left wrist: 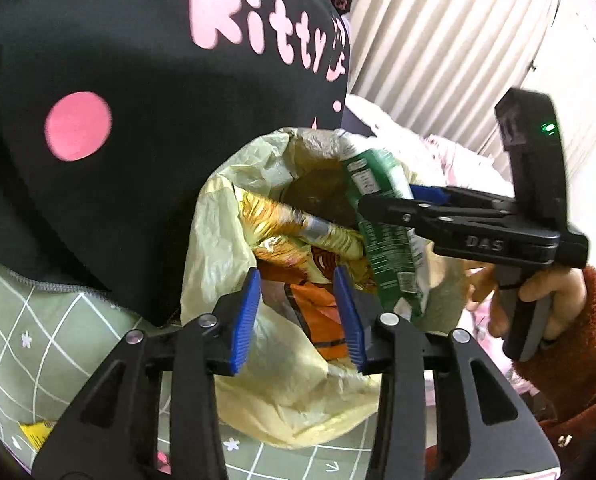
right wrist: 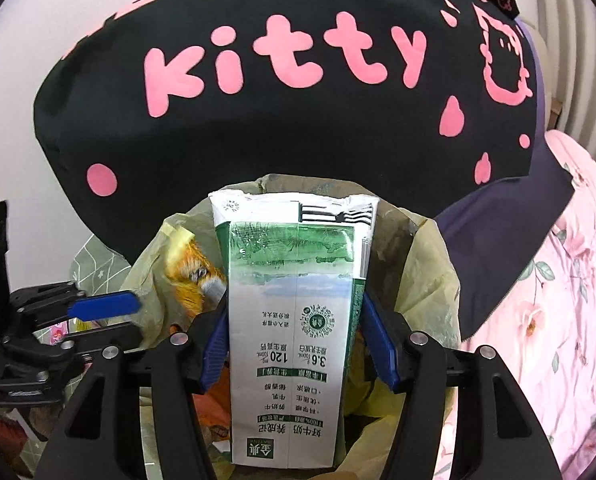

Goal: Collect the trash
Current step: 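Open the left tool then the right tool to drop both items into the bin, then move both tools back toward the yellow-pink bag and pink toy on the table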

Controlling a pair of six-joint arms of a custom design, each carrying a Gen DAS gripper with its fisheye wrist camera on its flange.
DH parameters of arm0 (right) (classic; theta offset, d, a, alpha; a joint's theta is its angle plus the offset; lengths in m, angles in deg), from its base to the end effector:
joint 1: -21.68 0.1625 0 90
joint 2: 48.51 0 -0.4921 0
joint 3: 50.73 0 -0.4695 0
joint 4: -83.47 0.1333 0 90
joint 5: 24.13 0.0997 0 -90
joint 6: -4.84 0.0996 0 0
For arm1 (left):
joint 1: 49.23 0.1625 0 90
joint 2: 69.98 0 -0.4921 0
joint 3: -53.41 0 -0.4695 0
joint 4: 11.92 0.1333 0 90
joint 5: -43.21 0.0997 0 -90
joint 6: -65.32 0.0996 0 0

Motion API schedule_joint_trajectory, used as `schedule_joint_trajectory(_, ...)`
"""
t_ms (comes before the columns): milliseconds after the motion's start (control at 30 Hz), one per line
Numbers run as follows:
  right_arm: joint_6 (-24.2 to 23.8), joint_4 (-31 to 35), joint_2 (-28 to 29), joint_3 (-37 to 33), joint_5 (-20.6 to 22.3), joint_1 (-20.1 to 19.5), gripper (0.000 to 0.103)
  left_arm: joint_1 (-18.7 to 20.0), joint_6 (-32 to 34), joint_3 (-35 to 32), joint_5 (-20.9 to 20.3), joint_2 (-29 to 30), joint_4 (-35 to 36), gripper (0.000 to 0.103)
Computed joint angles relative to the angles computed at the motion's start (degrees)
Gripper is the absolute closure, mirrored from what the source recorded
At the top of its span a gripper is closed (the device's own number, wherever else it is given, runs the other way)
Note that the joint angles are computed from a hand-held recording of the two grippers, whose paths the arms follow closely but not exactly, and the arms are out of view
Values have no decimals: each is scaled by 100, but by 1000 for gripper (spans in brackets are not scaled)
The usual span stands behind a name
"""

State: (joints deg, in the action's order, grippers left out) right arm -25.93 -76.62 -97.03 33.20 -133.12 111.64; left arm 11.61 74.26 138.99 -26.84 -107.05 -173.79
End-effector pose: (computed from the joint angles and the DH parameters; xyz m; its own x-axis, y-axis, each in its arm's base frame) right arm 0.1003 -0.8442 0.2384 -0.8126 -0.2610 0.5210 -0.4832 0.8016 -0.3520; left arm -0.2595 -0.8084 0.0610 -0.8065 0.4603 -0.3710 0.5797 0.7391 -0.3430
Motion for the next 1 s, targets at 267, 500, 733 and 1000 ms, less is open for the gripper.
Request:
schedule_joint_trajectory(267,-251,-705,-99,267,-17,154,46,3,-291,749,320,-449,-1190,59)
schedule_joint_trajectory(500,-525,-856,-110,444,436,325,46,-40,-344,1468,1227,-839,-2216,59)
schedule_joint_trajectory(733,-984,-959,61,623,821,571,46,4,-754,2269,1969,-1223,-3190,58)
schedule_joint_trajectory(1000,-1097,-557,227,697,965,770,46,2,-1272,2912,2953,-1476,-3811,58)
